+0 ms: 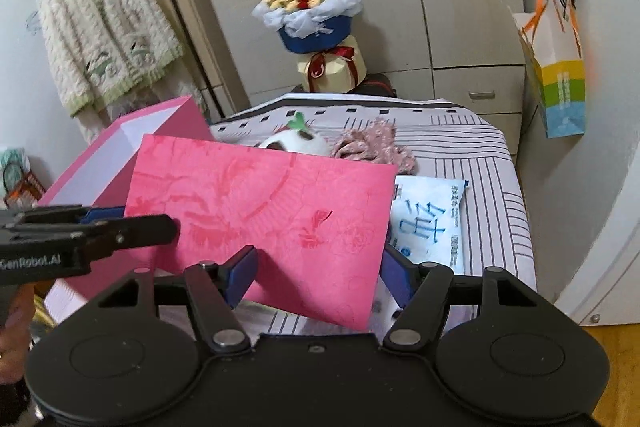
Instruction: Organize soft objects
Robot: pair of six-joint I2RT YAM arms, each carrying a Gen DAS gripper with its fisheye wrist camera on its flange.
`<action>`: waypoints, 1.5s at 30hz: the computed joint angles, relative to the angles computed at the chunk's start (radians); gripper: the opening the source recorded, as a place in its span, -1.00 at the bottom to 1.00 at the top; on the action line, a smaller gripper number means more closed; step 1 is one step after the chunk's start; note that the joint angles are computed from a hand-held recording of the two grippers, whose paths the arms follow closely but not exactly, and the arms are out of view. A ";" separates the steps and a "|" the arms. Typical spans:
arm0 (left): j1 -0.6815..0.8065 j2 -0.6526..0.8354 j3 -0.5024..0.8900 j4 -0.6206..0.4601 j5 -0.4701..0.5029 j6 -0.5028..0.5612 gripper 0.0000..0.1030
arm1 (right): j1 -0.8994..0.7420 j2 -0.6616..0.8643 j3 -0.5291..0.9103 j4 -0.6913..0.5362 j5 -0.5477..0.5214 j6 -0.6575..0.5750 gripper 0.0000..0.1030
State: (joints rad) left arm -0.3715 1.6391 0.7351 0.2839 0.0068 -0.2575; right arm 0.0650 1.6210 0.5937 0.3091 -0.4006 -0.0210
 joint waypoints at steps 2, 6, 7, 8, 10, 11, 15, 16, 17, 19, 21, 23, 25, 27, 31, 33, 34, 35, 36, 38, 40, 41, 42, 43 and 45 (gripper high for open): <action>0.005 -0.038 -0.033 -0.018 0.018 -0.005 -0.22 | 0.006 -0.029 -0.023 -0.016 0.003 0.000 0.39; -0.016 -0.132 -0.114 -0.032 0.012 0.012 -0.22 | 0.012 -0.089 -0.076 -0.048 -0.013 -0.007 0.39; -0.019 -0.156 -0.131 -0.042 0.018 0.015 -0.22 | 0.015 -0.107 -0.091 -0.055 -0.011 -0.010 0.39; -0.022 -0.177 -0.144 -0.054 0.021 0.015 -0.22 | 0.020 -0.125 -0.107 -0.057 -0.009 -0.013 0.39; -0.025 -0.221 -0.171 -0.077 0.018 0.016 -0.22 | 0.036 -0.149 -0.123 -0.069 0.000 -0.022 0.39; -0.025 -0.239 -0.183 -0.082 0.016 0.020 -0.22 | 0.046 -0.160 -0.129 -0.072 0.007 -0.026 0.39; -0.010 -0.300 -0.228 -0.080 0.027 0.020 -0.22 | 0.080 -0.207 -0.173 -0.021 0.033 -0.026 0.36; -0.004 -0.310 -0.235 -0.080 0.033 0.018 -0.22 | 0.087 -0.215 -0.179 -0.010 0.038 -0.026 0.36; 0.000 -0.320 -0.242 -0.082 0.037 0.015 -0.22 | 0.093 -0.224 -0.181 -0.008 0.041 -0.026 0.36; 0.007 -0.345 -0.257 -0.088 0.042 0.010 -0.22 | 0.108 -0.241 -0.179 -0.016 0.049 -0.023 0.36; 0.017 -0.373 -0.272 -0.099 0.053 0.008 -0.22 | 0.121 -0.261 -0.177 -0.033 0.052 -0.029 0.36; 0.035 -0.407 -0.280 -0.129 0.082 0.006 -0.22 | 0.142 -0.283 -0.173 -0.058 0.069 -0.029 0.35; 0.060 -0.442 -0.287 -0.163 0.122 0.009 -0.22 | 0.170 -0.307 -0.163 -0.099 0.096 -0.042 0.30; 0.091 -0.484 -0.302 -0.198 0.176 0.015 -0.22 | 0.187 -0.316 -0.136 -0.165 0.090 -0.062 0.17; 0.160 -0.572 -0.331 -0.280 0.302 0.022 -0.55 | 0.236 -0.304 -0.076 -0.277 0.035 -0.088 -0.24; 0.186 -0.594 -0.340 -0.304 0.354 0.031 -0.76 | 0.257 -0.275 -0.046 -0.308 -0.017 -0.078 -0.64; 0.195 -0.608 -0.351 -0.305 0.364 0.033 -0.92 | 0.270 -0.255 -0.029 -0.318 -0.046 -0.081 -0.73; 0.201 -0.615 -0.362 -0.299 0.369 0.038 -0.95 | 0.282 -0.241 -0.019 -0.323 -0.062 -0.084 -0.84; 0.211 -0.617 -0.374 -0.290 0.374 0.032 -0.96 | 0.301 -0.232 -0.019 -0.311 -0.063 -0.072 -0.85; 0.230 -0.618 -0.392 -0.274 0.384 0.034 -0.97 | 0.333 -0.222 -0.024 -0.280 -0.058 -0.054 -0.85; 0.239 -0.603 -0.418 -0.244 0.368 0.018 -0.97 | 0.359 -0.206 -0.038 -0.237 -0.029 -0.040 -0.83; 0.236 -0.587 -0.432 -0.216 0.354 0.026 -0.97 | 0.361 -0.194 -0.044 -0.224 -0.030 -0.046 -0.79; 0.242 -0.564 -0.443 -0.194 0.349 0.019 -0.97 | 0.353 -0.178 -0.054 -0.206 -0.050 -0.046 -0.76; 0.255 -0.536 -0.460 -0.159 0.351 0.001 -0.97 | 0.343 -0.159 -0.065 -0.185 -0.074 -0.045 -0.74; 0.284 -0.487 -0.495 -0.093 0.371 0.011 -0.97 | 0.330 -0.138 -0.096 -0.157 -0.107 -0.084 -0.73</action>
State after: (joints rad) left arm -0.0875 1.1522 0.2402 0.1912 0.3781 -0.2463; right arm 0.3952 1.4833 0.4975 0.1524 -0.5077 -0.1048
